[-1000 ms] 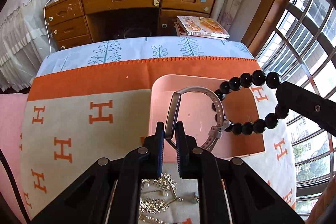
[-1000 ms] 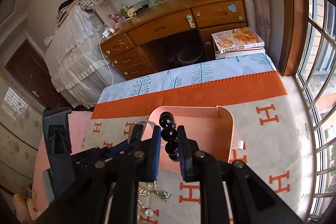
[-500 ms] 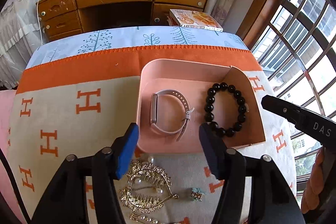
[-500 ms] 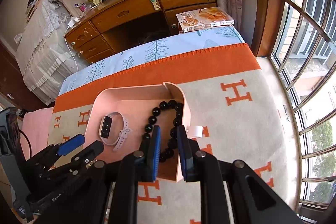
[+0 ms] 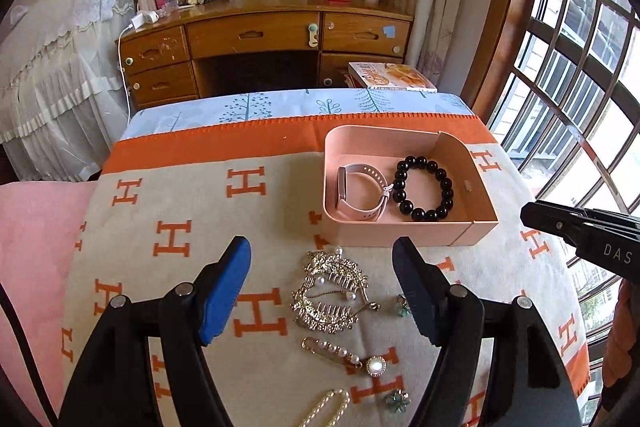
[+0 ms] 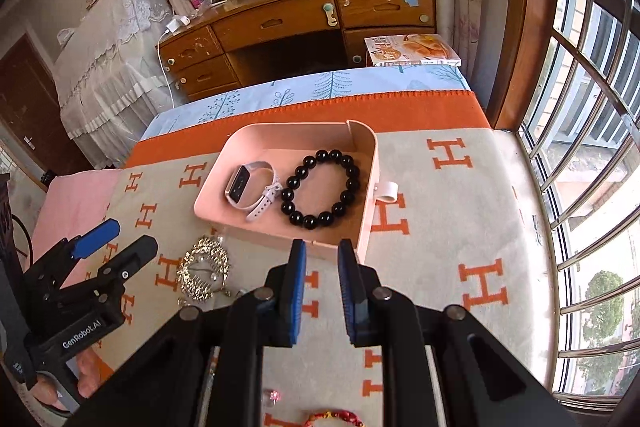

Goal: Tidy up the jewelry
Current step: 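Carry the bracelet with the right tool into the pink box while the left tool drops the watch there, then lift both open tools away from the pink box toward the remaining jewelry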

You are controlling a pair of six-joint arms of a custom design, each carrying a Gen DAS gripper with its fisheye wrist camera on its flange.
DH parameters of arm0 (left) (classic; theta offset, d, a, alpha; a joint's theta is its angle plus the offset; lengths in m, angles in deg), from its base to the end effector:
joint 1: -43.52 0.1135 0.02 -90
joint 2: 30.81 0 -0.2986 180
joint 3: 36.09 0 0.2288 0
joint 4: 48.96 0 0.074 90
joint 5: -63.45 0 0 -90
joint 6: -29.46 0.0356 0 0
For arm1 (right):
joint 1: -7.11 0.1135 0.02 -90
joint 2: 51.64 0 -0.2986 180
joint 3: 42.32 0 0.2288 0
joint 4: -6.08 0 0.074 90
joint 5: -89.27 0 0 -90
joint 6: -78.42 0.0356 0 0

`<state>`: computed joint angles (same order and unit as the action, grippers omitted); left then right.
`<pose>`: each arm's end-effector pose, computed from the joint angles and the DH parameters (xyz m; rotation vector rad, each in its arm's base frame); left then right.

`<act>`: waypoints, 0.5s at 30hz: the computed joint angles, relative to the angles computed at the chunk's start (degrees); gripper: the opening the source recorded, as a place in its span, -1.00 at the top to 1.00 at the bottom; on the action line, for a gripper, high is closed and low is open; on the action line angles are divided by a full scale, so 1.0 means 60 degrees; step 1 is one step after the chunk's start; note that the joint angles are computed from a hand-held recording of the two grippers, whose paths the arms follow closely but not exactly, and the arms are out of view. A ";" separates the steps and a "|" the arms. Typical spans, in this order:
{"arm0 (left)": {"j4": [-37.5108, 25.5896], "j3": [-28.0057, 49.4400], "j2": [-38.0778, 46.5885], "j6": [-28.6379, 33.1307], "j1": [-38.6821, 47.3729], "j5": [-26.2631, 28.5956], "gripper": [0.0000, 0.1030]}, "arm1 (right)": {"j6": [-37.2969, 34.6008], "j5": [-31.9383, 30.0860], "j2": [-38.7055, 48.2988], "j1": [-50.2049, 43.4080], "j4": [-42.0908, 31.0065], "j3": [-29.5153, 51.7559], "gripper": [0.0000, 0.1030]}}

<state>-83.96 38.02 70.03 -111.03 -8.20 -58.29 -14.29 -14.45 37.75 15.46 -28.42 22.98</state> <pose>0.2191 -0.2474 0.2120 -0.1468 2.4133 -0.0422 0.2781 0.0493 0.2260 -0.3362 2.5648 0.3464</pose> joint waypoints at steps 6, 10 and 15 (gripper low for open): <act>-0.0287 -0.0626 -0.0937 -0.0568 -0.0824 -0.0909 -0.39 | -0.0070 0.0006 -0.1325 0.0104 -0.0312 -0.0691 0.68; -0.0870 -0.0704 -0.1390 -0.0908 -0.1238 -0.1018 -0.39 | -0.0118 -0.0172 -0.2327 0.0120 -0.0657 -0.1013 0.68; -0.1438 -0.0961 -0.1980 -0.1731 -0.1928 -0.1141 -0.39 | -0.0192 -0.0121 -0.3467 0.0217 -0.0973 -0.1424 0.52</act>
